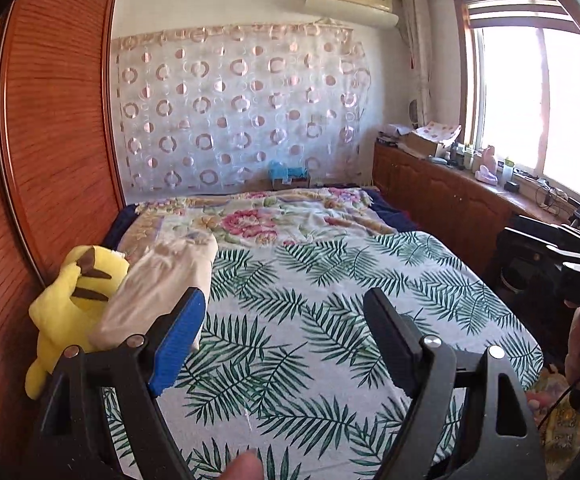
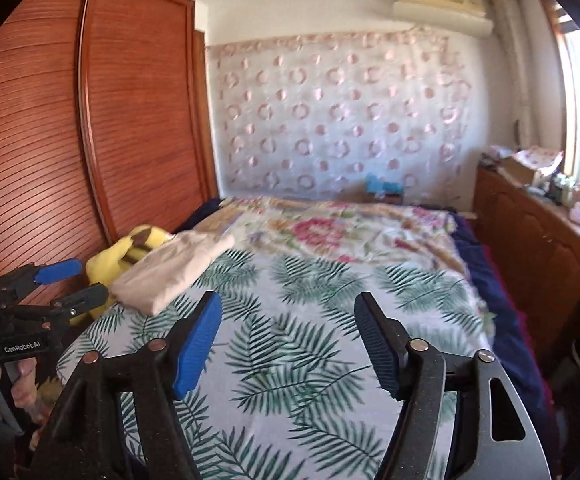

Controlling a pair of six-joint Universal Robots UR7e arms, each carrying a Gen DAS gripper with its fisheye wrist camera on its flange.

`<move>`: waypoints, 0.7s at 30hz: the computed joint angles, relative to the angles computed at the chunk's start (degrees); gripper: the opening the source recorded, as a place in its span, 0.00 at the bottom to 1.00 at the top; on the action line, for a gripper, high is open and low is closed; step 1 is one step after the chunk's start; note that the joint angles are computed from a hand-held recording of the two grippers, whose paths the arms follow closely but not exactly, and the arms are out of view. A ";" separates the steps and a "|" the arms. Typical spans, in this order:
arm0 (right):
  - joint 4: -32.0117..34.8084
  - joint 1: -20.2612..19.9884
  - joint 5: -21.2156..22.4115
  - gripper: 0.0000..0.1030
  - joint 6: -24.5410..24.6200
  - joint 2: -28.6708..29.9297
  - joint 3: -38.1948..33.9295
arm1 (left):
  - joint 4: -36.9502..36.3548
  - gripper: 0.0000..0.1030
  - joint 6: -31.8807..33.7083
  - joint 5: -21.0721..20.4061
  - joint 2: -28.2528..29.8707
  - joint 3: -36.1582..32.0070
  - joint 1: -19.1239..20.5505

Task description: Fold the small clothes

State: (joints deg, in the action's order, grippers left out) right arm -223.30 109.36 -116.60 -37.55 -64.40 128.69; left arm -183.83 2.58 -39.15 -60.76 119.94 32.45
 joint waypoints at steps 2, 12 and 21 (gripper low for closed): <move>-3.15 1.43 -1.80 0.71 0.00 0.15 0.97 | 0.18 0.79 0.18 0.53 -0.07 -0.23 -0.71; -10.01 2.81 -3.74 0.74 -0.22 2.30 2.54 | -2.55 0.79 0.76 -0.30 0.08 -0.31 -1.34; -9.57 2.42 -3.78 0.74 0.23 2.58 1.60 | -2.69 0.79 0.81 -0.03 0.21 -0.27 -1.25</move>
